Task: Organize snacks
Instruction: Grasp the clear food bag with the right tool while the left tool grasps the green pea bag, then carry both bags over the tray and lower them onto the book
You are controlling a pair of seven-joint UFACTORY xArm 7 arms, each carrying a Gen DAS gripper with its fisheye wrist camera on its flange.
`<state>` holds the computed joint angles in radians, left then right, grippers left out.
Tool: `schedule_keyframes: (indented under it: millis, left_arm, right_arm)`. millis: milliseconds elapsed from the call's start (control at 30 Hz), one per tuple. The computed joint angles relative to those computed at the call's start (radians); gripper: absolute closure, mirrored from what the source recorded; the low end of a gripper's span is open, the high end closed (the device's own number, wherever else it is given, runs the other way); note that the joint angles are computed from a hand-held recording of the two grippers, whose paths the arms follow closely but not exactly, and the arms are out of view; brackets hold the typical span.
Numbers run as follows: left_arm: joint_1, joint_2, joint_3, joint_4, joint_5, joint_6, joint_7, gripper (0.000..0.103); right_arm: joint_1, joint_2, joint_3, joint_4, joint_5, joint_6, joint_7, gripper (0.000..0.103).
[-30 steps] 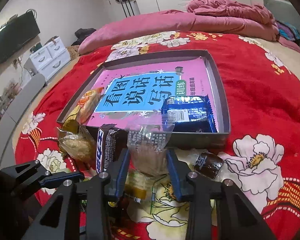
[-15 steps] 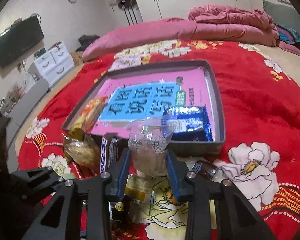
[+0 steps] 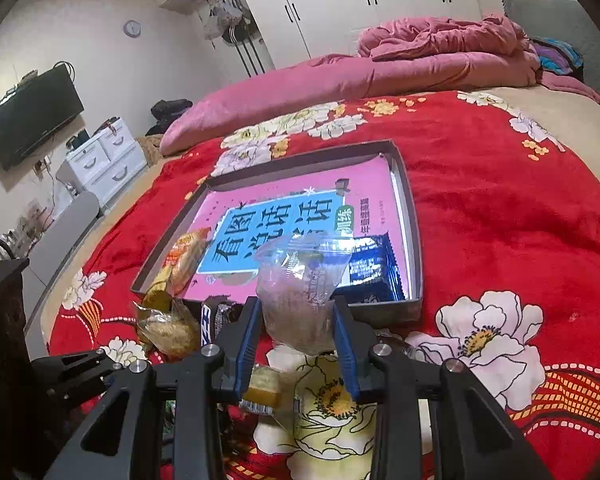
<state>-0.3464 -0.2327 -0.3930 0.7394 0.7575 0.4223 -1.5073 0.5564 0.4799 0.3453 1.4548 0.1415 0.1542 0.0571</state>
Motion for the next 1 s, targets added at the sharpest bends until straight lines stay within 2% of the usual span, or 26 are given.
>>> schedule_keyframes:
  millis: [67,200,300,400,667,1000]
  left_arm:
    - [0.015,-0.029,-0.01,-0.013,0.029,0.001,-0.045,0.047]
    - [0.055,-0.1,-0.053,-0.029,0.101,0.067,-0.146,0.048]
    - [0.074,-0.134,-0.064,-0.042,0.117,0.099,-0.184,0.049]
    - [0.088,-0.174,-0.055,-0.071,0.102,0.091,-0.195,0.049]
    - [0.148,-0.267,-0.084,-0.127,0.063,0.118,-0.237,0.049]
    - [0.252,-0.348,-0.105,-0.194,0.028,0.108,-0.285,0.049]
  right_arm:
    - [0.001,-0.003,-0.001,-0.004,-0.001,-0.01,0.003,0.067]
    - [0.003,-0.003,-0.006,-0.003,-0.005,-0.015,0.012,0.067]
    - [0.002,-0.002,-0.002,-0.001,-0.008,-0.019,0.014,0.067]
    - [0.008,-0.001,-0.009,0.0,-0.015,-0.017,0.019,0.067]
    - [0.017,0.001,-0.02,0.0,-0.035,-0.046,0.036,0.067]
    - [0.041,0.017,-0.047,0.029,-0.066,-0.059,0.078,0.067]
